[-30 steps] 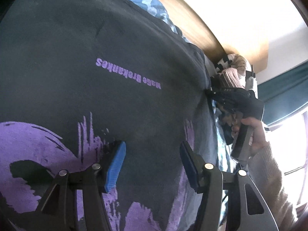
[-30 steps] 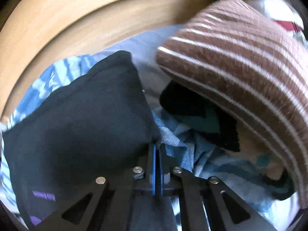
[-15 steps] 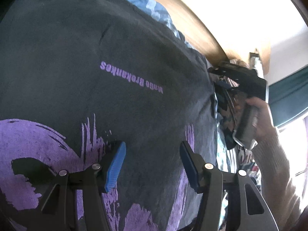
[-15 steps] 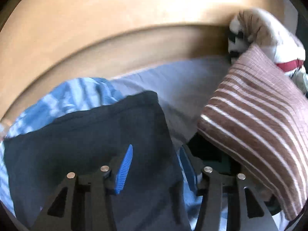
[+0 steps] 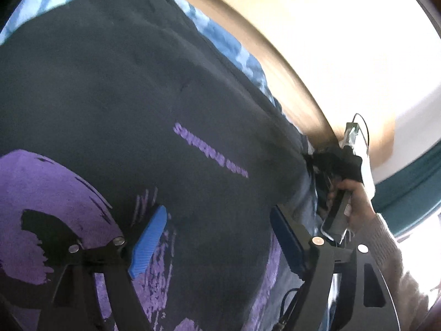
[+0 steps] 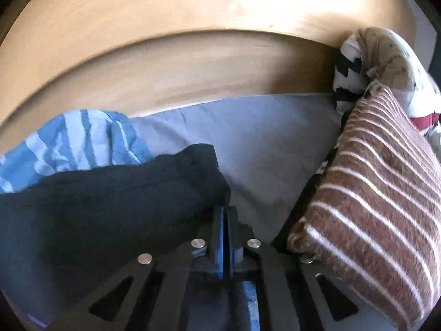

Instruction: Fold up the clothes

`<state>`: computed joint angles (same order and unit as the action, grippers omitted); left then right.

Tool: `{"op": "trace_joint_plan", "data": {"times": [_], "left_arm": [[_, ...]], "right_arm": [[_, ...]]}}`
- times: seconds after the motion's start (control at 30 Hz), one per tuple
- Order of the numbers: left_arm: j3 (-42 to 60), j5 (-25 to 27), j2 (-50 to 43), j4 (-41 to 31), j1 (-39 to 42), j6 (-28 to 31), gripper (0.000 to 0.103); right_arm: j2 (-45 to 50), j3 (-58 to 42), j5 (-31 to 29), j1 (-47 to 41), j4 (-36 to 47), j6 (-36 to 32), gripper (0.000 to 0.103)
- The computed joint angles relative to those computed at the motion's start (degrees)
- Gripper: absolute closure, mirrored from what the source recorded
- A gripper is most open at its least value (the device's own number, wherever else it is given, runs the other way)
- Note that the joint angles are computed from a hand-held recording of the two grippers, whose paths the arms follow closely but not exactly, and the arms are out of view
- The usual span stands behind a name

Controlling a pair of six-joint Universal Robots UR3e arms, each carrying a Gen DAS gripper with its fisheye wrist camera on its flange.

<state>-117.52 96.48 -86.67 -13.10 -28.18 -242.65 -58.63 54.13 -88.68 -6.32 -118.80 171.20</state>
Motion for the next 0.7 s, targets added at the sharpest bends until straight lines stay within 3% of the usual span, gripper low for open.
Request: {"op": "trace_joint_plan", "data": {"times": [0.07, 0.13, 0.17, 0.2, 0.27, 0.3, 0.37, 0.4, 0.47, 0.6, 0.7], "left_arm": [[0.7, 1.9, -0.4, -0.8, -0.4, -0.3, 0.025], [-0.6, 0.3, 0.5, -0.3, 1.0, -1.2, 0.025], [-1.1, -0.8, 0.9, -0.3, 1.8, -1.1, 0.025], [-1.3, -1.9, 1.3, -0.4, 2.5, -1.0, 0.025], [-1.2, -2.6, 1.6, -1.0, 3.0, -0.8, 0.025], [-0.8, -2.0, 1.8, -2.1, 2.8, -0.7, 0.025], [0.1, -0.9, 2.1, -4.4, 2.4, -0.4, 0.025], [0.6, -0.4, 2.3, -5.5, 2.1, -0.2, 0.025], [1.6, 0.7, 2.6, -7.6, 1.7, 0.0, 0.025], [2.9, 10.8, 3.4, -11.0, -1.5, -2.8, 0.025], [3.9, 13.2, 3.9, -16.1, -0.3, -4.2, 0.025]], "right_arm": [[0.7, 0.5, -3.6, 1.2, -2.5, 0.7, 0.103], [1.0, 1.2, -6.3, 2.1, -4.7, 1.3, 0.101], [-0.6, 2.6, -4.2, 1.4, -4.6, 1.9, 0.094], [-2.2, 4.0, -2.1, 0.7, -4.5, 2.5, 0.074], [-6.9, 9.3, 0.5, 0.1, -7.3, 2.4, 0.057], [-9.2, 11.8, 1.6, 0.2, -8.6, 0.9, 0.058], [-11.2, 11.9, 4.2, 0.7, -4.4, -3.4, 0.079], [-10.7, 10.1, 4.2, 1.5, -1.1, -4.8, 0.082], [-8.6, 7.2, 2.7, 4.1, 2.3, -6.0, 0.082], [1.7, -2.7, -11.1, 9.0, 5.1, 0.1, 0.079], [-2.0, 1.5, -9.6, 7.0, 3.7, 9.6, 0.076]]}}
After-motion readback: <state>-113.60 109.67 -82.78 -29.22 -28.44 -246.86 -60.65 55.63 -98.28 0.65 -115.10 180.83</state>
